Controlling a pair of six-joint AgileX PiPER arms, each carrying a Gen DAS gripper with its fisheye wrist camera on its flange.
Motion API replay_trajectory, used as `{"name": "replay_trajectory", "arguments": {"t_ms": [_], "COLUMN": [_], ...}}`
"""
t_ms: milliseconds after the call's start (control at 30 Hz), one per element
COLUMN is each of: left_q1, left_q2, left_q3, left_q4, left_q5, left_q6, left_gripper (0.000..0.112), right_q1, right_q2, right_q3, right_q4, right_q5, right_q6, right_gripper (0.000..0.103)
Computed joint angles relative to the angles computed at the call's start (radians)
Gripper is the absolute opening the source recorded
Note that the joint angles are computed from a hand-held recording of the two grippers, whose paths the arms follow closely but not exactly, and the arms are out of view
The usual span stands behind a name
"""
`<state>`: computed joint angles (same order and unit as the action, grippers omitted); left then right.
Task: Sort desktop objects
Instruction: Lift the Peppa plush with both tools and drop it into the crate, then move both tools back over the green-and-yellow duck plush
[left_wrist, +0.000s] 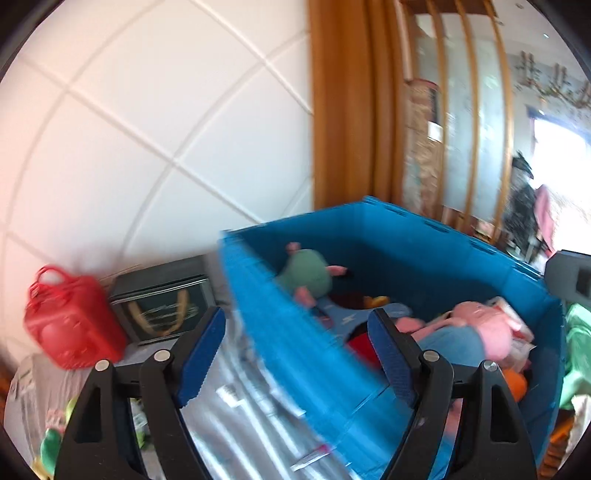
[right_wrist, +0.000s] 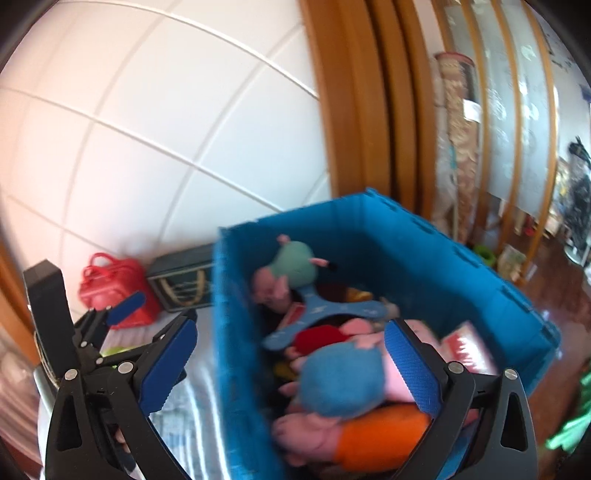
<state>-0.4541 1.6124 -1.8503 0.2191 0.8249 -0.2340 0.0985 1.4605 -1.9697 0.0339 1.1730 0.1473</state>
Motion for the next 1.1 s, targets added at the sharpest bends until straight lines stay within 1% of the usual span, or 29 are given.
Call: {"name": "replay_trajectory", "arguments": {"t_ms": [67, 133, 167, 233, 300, 367, 467, 533, 667, 767, 833, 900, 933, 967, 1033, 1067, 1100], "left_q1": [0.051, 0.104, 0.131, 0.19, 0.27, 0.369, 0.543, 0.71, 0.996, 1.168, 1.236, 1.312, 1.344, 1.354, 1.392, 1.424, 1.469], "left_q2": [-0.104, -0.198, -0.244, -0.324, -0.399, -0.464, -0.541, -0.579, -0.563, -0.526, -0.505, -0.475, -0.455, -0.434, -0.378, -0.351, -0.317], "left_q3": [0.154, 0.293, 0.357, 0.465, 0.563, 0.653, 0.767, 0.843, 0.912, 0.937, 0.952, 0.974, 0.987, 1.001, 1.01, 1.004, 0.997], "left_q4": [0.001, 0.02, 0.042, 0.062, 0.039, -0.022, -0.173, -0.34, -0.656, -0.8, -0.825, -0.873, -0.89, -0.883, -0.84, -0.859, -0.911], "left_q5": [-0.059, -0.109, -0.123, -0.142, -0.156, -0.175, -0.203, -0.227, -0.202, -0.163, -0.161, -0.161, -0.174, -0.204, -0.239, -0.227, -0.206], "left_q6": [-0.015, -0.033, -0.051, -0.059, -0.029, 0.046, 0.224, 0.42, 0.78, 0.98, 1.029, 1.094, 1.117, 1.106, 1.072, 1.1, 1.169], "left_gripper": [0.079, 0.079, 0.079, 0.079, 0.079, 0.079, 0.079, 0.079, 0.079, 0.079, 0.079, 0.079, 0.079, 0.079, 0.079, 0.079, 0.079], "right_q1": [0.065, 0.159, 0.22, 0.295, 0.384, 0.463, 0.572, 0.631, 0.738, 0.797, 0.816, 0.824, 0.825, 0.826, 0.835, 0.845, 0.854], "right_q2": [-0.036, -0.059, -0.065, -0.072, -0.066, -0.041, 0.028, 0.078, 0.197, 0.296, 0.356, 0.448, 0.494, 0.536, 0.642, 0.716, 0.758], "right_q3": [0.062, 0.117, 0.146, 0.192, 0.236, 0.265, 0.26, 0.24, 0.174, 0.1, 0.055, -0.027, -0.07, -0.106, -0.22, -0.313, -0.367], "right_q4": [-0.033, -0.106, -0.154, -0.2, -0.247, -0.279, -0.329, -0.346, -0.362, -0.369, -0.357, -0.313, -0.287, -0.262, -0.214, -0.193, -0.19], "right_q5": [-0.045, -0.079, -0.095, -0.125, -0.151, -0.169, -0.168, -0.16, -0.158, -0.167, -0.173, -0.16, -0.153, -0.149, -0.103, -0.054, -0.026], "right_q6": [0.03, 0.093, 0.135, 0.188, 0.252, 0.299, 0.359, 0.389, 0.431, 0.451, 0.456, 0.426, 0.403, 0.378, 0.323, 0.299, 0.289], "right_gripper": [0.103, 0.103, 0.103, 0.103, 0.103, 0.103, 0.103, 0.103, 0.103, 0.103, 0.103, 0.103, 0.103, 0.103, 0.103, 0.103, 0.103]}}
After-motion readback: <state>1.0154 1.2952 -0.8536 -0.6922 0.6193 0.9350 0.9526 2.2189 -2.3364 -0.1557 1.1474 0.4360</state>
